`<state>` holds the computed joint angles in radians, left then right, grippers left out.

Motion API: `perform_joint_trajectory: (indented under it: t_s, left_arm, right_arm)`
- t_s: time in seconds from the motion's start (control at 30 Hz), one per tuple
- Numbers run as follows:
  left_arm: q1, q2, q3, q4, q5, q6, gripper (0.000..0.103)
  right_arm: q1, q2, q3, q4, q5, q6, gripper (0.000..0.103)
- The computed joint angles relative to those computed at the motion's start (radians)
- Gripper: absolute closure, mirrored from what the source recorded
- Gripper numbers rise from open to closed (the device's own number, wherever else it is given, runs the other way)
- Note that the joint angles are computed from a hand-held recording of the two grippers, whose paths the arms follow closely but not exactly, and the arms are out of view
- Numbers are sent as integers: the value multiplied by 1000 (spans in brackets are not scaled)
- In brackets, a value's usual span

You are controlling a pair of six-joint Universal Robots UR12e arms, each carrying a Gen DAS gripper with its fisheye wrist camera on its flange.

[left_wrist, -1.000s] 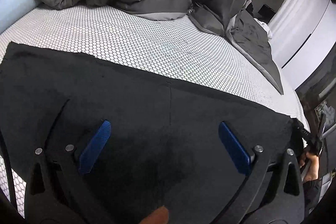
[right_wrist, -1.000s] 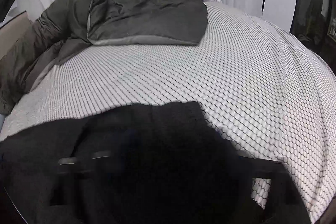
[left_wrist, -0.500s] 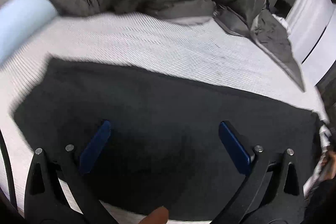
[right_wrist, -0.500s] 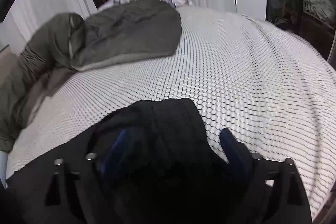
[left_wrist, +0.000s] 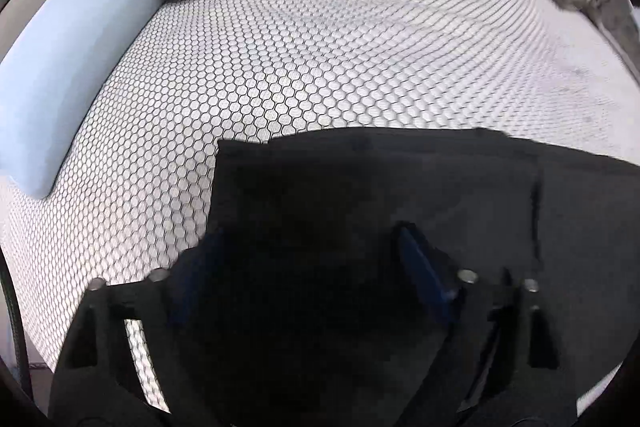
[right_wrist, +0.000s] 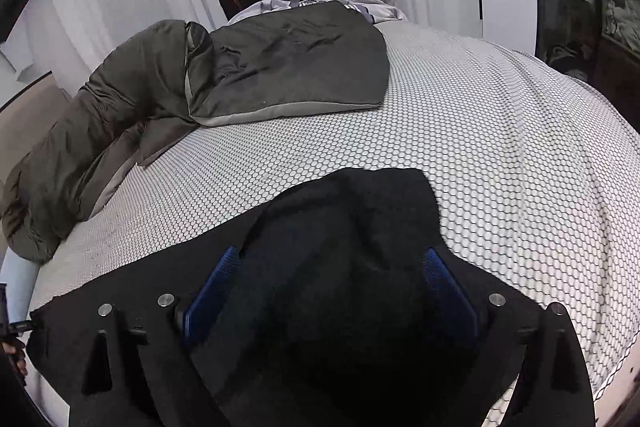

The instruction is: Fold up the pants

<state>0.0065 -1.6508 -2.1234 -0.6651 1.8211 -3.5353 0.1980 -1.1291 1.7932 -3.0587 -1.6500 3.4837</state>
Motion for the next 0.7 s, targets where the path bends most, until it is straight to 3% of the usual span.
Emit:
perform_joint_trajectory:
  t_s: [0.03, 0.07, 0.13, 0.23, 0.33, 0.43, 0.5, 0.57, 0.63, 0.7]
  left_arm:
    - [-7, -7, 1, 18, 35, 2, 58]
    - [-15, -14, 8, 10, 83, -5, 80]
    - [-6, 8, -22, 113, 65, -16, 91]
    - [-3, 23, -41, 201, 78, 13, 94]
    - [17, 39, -61, 265, 53, -9, 94]
    - [45, 38, -64, 272, 11, -42, 93]
    - [40, 17, -48, 213, 22, -58, 84]
    - [44, 14, -32, 136, 14, -78, 82]
    - [40, 34, -43, 150, -1, -87, 71]
    - [31, 64, -60, 179, -37, -101, 34]
  right_arm:
    - [3, 3, -6, 4, 1, -8, 9]
    - [5, 5, -10, 2, 1, -15, 9]
    - [8, 5, -10, -7, -8, -24, 9]
    - [5, 11, -17, -16, -19, -23, 9]
    - [3, 10, -15, -13, -36, -25, 9]
    - [-1, 9, -11, -5, -52, -25, 9]
    - [-6, 7, -6, -10, -50, -16, 9]
    - [-14, 7, -3, -11, -41, -6, 9]
    - [-23, 7, -3, 10, -30, 14, 9]
    - [-33, 2, 2, 17, -16, 34, 9]
